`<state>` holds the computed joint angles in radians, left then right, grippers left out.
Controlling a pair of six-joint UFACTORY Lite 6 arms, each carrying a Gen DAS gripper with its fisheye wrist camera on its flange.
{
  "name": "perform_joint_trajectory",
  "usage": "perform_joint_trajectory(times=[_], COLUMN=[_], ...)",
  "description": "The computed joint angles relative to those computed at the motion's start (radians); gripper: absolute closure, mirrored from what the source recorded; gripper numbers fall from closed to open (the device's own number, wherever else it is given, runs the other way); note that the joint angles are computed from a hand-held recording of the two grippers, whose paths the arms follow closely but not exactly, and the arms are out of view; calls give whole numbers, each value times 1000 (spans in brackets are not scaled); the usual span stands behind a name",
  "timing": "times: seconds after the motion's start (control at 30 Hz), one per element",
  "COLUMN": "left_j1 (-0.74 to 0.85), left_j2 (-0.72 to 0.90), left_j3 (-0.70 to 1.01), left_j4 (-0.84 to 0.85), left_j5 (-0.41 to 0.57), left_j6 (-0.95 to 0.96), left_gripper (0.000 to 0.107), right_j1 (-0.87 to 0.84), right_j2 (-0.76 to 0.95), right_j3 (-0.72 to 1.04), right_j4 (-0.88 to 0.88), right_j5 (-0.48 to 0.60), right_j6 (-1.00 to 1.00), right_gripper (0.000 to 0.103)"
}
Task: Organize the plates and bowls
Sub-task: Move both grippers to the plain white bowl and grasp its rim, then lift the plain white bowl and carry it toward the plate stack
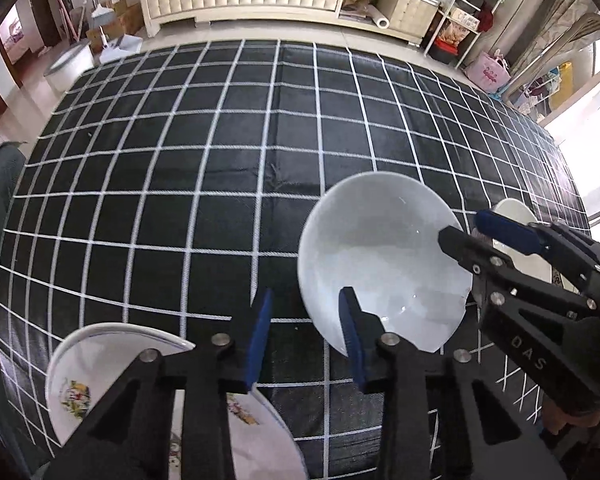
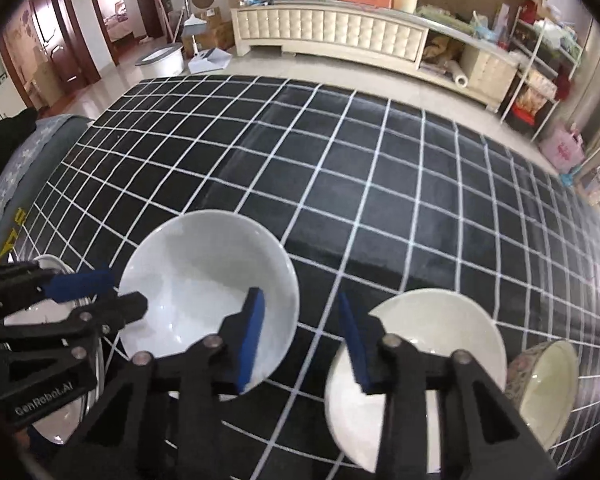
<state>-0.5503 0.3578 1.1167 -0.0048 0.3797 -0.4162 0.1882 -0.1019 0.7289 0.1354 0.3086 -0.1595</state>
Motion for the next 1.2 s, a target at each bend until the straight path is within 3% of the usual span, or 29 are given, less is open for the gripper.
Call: perform_joint_trajectory(times=[0.4,0.53,0.67,0.87,1.2], left_j1=[-16,-39,-42,-85,-167], left_j2=[10,39,22,-96,-394], left_j3=[-17,24,15,-41,-162], left_j4=[0,83,32,104,175], left_j5=[-17,0,8,51,180], left_j6=[-25,-103,-51,-148,-249], left_gripper=[96,96,96,96,96], right_j1=[-2,7,22,18,137], right_j2=[51,47,2,-124,-458], right_j3=[-3,-8,-41,-74,-143], right_j4=[127,78,11,32,-183], right_j5=[-26,-34,-44,36,250], right_j6=[-146,-69,15,36,376], right_gripper=[91,91,92,92,92])
